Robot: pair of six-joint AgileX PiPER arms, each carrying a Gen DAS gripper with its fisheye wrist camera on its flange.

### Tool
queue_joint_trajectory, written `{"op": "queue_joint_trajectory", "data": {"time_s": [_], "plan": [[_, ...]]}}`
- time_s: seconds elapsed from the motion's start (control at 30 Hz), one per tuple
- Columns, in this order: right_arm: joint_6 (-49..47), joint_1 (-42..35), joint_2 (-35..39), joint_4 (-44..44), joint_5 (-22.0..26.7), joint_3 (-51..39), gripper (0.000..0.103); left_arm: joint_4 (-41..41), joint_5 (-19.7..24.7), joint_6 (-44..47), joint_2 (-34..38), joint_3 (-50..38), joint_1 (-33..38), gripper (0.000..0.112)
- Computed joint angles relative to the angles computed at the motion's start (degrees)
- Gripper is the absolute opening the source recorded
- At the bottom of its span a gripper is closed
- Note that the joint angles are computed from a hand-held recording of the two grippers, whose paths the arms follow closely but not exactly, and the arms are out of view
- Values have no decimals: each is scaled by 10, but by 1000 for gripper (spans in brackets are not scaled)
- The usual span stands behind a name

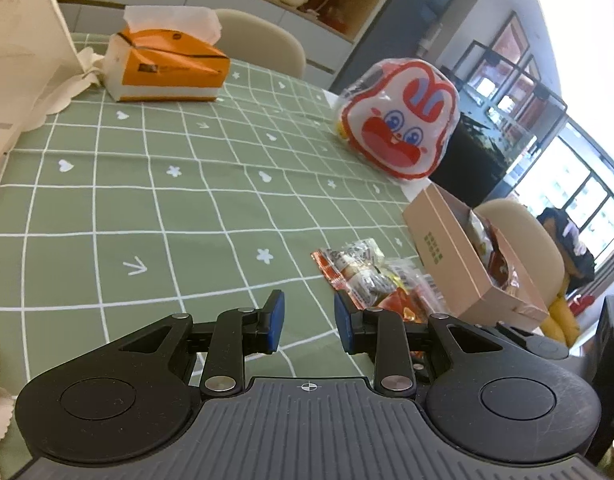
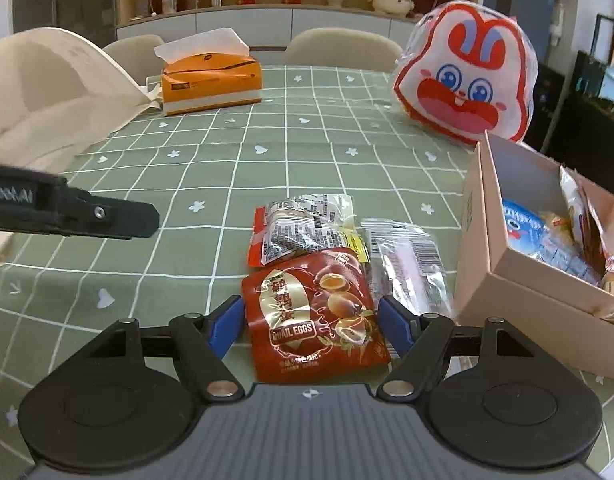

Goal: Organize snacks
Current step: 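Move the right tool toward the red egg bag and silver packets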

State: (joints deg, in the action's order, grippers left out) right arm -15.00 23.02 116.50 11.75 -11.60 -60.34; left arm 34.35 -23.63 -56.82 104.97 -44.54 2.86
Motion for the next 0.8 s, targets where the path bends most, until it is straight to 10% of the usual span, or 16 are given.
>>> {"op": "queue_joint_trajectory", "data": {"time_s": [0.17,0.5,0.8], "plan": [[7,3,-15,1,-14,31,69,58,11,-44,10,-13,-1,31],[268,-21,-105,-321,-87,193,67,108,27,-71,24,-25,-23,31],[250,-13,-126,-359,-163,263,72,191,45,-133,3,-20,-51,31]]}}
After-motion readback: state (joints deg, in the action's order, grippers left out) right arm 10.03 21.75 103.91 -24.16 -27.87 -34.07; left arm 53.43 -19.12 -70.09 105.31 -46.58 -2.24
